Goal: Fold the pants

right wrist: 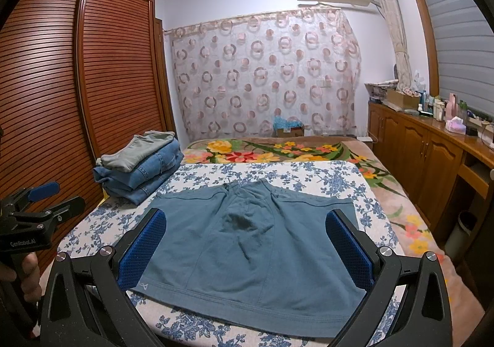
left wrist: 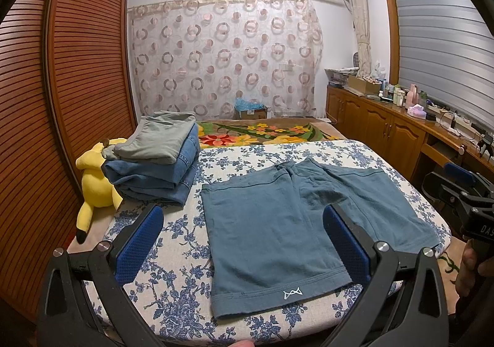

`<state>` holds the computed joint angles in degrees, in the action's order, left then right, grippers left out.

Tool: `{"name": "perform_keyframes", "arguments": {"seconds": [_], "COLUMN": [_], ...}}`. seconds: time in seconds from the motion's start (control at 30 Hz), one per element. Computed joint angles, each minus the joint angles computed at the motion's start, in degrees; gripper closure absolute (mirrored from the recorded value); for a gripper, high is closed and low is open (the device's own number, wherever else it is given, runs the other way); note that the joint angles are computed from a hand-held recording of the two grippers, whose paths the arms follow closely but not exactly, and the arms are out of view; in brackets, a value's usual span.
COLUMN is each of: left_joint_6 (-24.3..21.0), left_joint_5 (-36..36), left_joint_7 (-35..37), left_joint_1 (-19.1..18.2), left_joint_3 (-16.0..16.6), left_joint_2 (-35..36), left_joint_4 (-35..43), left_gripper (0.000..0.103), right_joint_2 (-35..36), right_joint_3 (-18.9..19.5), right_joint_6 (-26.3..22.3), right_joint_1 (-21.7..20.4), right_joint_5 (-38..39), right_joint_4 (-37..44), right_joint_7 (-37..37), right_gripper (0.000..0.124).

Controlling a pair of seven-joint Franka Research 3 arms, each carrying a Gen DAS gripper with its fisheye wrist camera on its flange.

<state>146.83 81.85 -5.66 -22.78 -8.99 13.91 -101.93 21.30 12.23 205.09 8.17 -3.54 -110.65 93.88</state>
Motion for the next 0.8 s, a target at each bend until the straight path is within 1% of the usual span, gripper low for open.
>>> {"name": "perform_keyframes", "arguments": {"seconds": [0.8], "left_joint_6": [-0.35], "left_joint_5": [-0.08], "left_joint_7": [0.28], "left_joint_1": [-0.04], "left_joint_3": [-0.12], "left_joint_2": [-0.24], "left_joint_4": [0.07], "left_gripper": [0.0], "right_joint_2": [-0.04], "right_joint_3": [-0.02], "right_joint_6": [0.17], "right_joint_1": [-0.14], "right_joint_5": [-0.52], "right_joint_4": [-0.07], "right_joint_7": [0.48], "right_gripper": [0.021]}}
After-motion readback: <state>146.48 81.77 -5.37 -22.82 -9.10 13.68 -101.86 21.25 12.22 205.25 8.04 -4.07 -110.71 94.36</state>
